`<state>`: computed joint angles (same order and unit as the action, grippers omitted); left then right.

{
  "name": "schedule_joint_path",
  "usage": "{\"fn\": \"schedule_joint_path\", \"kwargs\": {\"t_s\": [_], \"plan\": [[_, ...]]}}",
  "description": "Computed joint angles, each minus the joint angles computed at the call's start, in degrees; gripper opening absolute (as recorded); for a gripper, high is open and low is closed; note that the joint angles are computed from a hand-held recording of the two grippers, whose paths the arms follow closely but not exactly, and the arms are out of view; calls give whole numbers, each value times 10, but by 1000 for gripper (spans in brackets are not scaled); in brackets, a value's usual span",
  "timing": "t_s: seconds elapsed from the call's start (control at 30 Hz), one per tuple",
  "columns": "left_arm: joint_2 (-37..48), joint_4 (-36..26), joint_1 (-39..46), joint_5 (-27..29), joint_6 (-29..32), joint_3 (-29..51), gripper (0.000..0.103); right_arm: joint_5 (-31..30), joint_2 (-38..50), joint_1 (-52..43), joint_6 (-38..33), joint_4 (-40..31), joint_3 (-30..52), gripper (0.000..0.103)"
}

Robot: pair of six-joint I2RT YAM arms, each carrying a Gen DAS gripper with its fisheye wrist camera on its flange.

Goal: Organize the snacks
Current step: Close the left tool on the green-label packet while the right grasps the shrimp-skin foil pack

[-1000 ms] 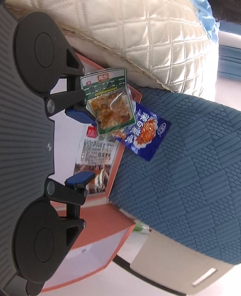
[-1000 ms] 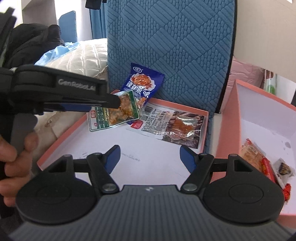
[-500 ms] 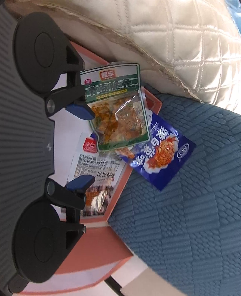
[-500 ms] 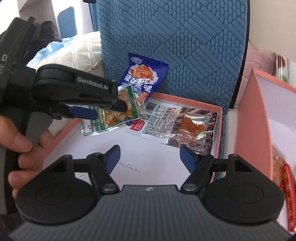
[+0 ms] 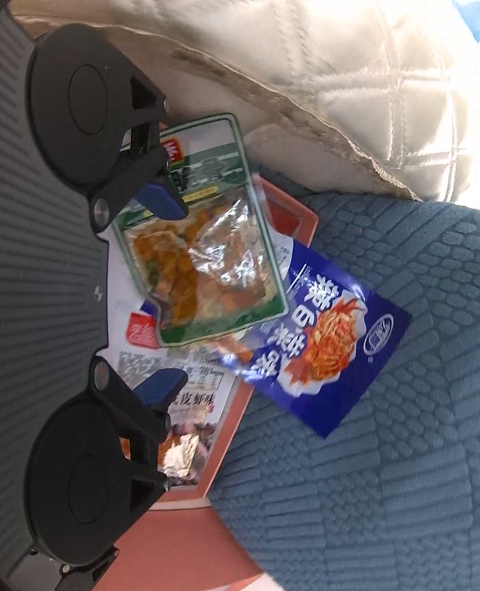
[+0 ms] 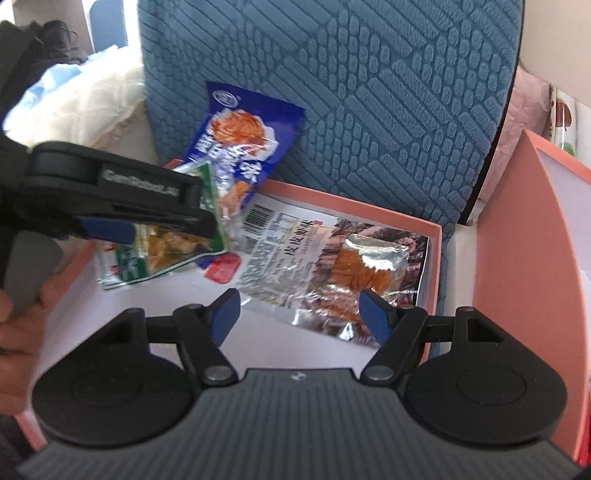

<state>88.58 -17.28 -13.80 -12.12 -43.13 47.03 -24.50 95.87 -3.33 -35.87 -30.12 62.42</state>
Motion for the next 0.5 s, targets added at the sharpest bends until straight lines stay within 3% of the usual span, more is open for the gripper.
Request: {"fn": "schedule_joint_path", "kwargs": {"t_s": [0.13,0.37,0.5], "plan": [[37,-13,19,-7,11,32,91,22,42,21,20,6,28,89],[66,-14,33,-12,41,56,91,48,102,49,70,2,80,89],[65,-9,34,-6,52,52,94,68,127,63,62,-6,107,89]]}}
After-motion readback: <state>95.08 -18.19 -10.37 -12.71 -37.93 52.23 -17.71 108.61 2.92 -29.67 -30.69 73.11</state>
